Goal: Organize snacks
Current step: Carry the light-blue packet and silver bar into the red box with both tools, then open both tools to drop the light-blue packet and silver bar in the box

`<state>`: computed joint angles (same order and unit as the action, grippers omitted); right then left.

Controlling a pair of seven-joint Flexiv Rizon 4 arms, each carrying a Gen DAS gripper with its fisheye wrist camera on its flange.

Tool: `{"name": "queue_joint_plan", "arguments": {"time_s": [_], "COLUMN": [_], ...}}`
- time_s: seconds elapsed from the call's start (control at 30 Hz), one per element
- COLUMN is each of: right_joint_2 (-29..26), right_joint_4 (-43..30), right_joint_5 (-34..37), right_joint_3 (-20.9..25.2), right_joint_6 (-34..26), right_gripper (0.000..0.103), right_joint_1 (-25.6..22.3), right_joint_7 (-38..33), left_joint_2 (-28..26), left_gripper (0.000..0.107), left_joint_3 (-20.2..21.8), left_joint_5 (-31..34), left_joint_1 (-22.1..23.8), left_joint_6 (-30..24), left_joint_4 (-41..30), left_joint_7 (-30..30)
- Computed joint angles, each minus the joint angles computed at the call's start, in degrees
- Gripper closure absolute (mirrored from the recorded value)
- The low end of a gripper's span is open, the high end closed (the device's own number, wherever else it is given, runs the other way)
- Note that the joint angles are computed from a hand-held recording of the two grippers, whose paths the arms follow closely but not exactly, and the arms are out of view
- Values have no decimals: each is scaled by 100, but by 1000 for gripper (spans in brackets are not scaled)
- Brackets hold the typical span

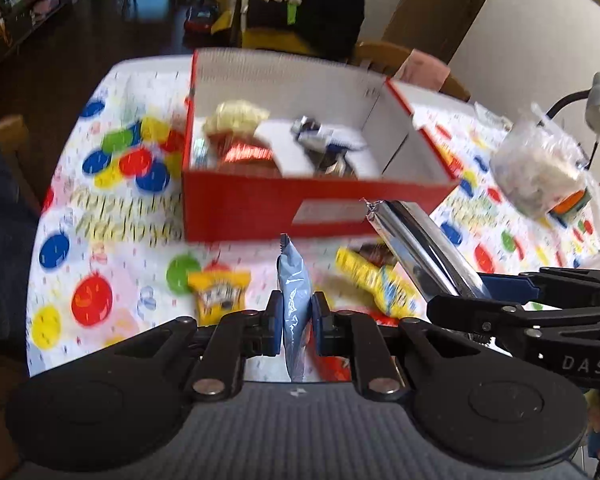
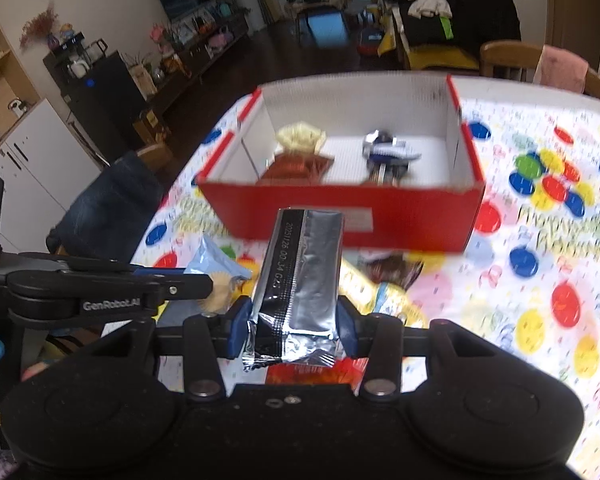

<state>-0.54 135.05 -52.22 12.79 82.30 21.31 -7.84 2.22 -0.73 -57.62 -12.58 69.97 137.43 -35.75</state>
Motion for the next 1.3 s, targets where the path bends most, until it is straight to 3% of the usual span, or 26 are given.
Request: {"name": "queue_joint_plan", "arguments": {"time_s": [0.33, 0.6, 1.03, 1.3], "right_joint_2": [-44, -406, -1375, -1994], "right_joint_4": [-409, -860, -1874, -2614], "right_joint_5": [-447, -314, 1523, 2728], "right_joint_3": [-215, -436, -573, -425], "right_joint_6": [0, -176, -730, -1268], "right_gripper": [60, 60, 60, 60], "right_joint_1": [-294, -384, -161, -152], "right_joint_7": [-154, -664, -2605, -3818], "left_joint_2": [-274, -880, -2058, -2790], "left_gripper": [92, 92, 92, 92], "left_joint_3": [-163, -303, -354, -259], "left_joint_5": [-102, 771, 2899, 3872], "left_joint_1": [-56, 224, 508, 557], "left_joint_6": [340, 329, -212, -1124], "left_joint_4": [-650, -1481, -3002, -4036], "left_joint_7": [123, -671, -2556, -3481]}}
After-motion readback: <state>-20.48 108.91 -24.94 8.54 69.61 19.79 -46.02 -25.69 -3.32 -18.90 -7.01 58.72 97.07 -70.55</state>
